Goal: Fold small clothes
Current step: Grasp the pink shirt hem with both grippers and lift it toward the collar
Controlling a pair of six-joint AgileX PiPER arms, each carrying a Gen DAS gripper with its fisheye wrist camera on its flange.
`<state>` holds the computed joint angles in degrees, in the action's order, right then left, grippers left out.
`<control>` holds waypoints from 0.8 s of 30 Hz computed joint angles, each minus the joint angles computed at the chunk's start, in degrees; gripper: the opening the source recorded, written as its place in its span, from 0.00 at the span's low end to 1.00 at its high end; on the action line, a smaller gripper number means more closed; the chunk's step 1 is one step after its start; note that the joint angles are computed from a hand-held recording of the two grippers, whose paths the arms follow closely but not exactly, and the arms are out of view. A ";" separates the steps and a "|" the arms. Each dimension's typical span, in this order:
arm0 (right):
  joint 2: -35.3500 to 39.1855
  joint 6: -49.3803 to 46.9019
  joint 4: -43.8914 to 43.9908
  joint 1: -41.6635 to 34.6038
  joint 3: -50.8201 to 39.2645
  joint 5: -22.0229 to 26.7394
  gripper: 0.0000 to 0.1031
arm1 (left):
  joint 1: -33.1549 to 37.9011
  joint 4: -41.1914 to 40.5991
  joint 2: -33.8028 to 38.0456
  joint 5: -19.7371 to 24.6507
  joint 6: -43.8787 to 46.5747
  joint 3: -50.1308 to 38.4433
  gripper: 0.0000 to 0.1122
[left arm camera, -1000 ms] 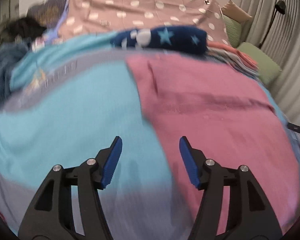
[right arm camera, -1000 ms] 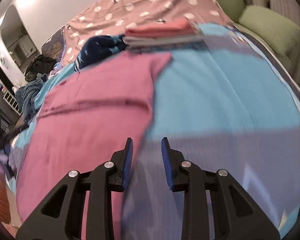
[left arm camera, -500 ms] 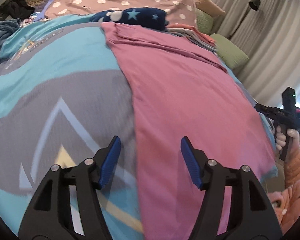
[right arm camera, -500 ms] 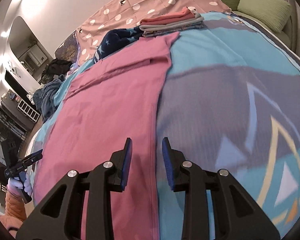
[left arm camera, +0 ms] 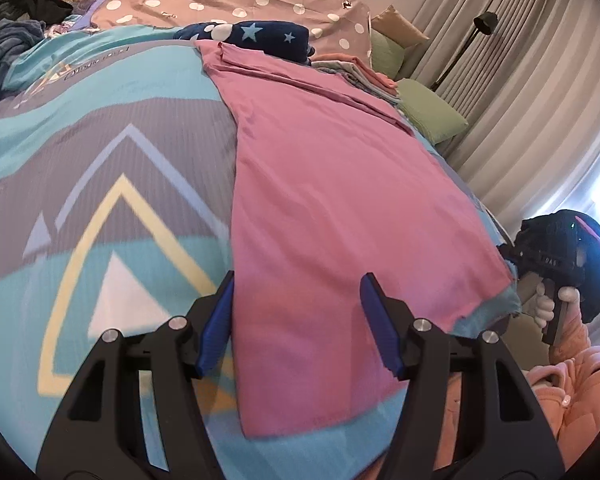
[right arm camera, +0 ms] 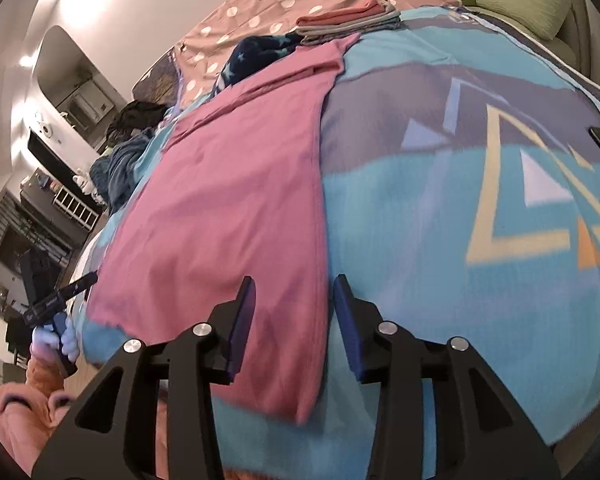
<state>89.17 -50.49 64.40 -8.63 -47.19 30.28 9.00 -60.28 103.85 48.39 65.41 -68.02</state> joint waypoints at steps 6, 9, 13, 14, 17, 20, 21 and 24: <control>-3.40 -6.02 5.60 -3.25 6.34 4.91 0.40 | 2.46 -1.96 -3.31 3.27 3.04 5.80 0.55; -2.64 -10.96 10.18 -4.16 7.89 6.92 0.44 | 3.95 -3.89 -3.19 5.85 4.93 7.28 0.55; 2.89 -12.64 15.74 -6.82 4.73 13.31 0.46 | 4.75 -7.41 1.22 10.06 3.75 3.73 0.53; 3.75 -12.42 16.51 -7.10 3.82 14.49 0.42 | 4.41 -7.98 2.34 10.37 3.15 2.53 0.37; 5.15 -9.88 17.46 -7.07 1.60 17.28 0.03 | 2.66 -7.12 6.07 10.29 -2.66 -1.96 0.02; 1.19 -12.75 23.21 -8.03 2.19 19.72 0.03 | 2.90 -11.66 2.77 11.08 0.00 -0.91 0.02; -0.66 -14.23 25.55 -9.20 2.36 21.61 0.03 | 3.42 -13.16 1.13 12.16 1.42 -0.42 0.01; -5.93 -16.70 28.81 -11.49 1.81 23.12 0.03 | 4.76 -16.44 -5.23 14.27 4.85 0.33 0.01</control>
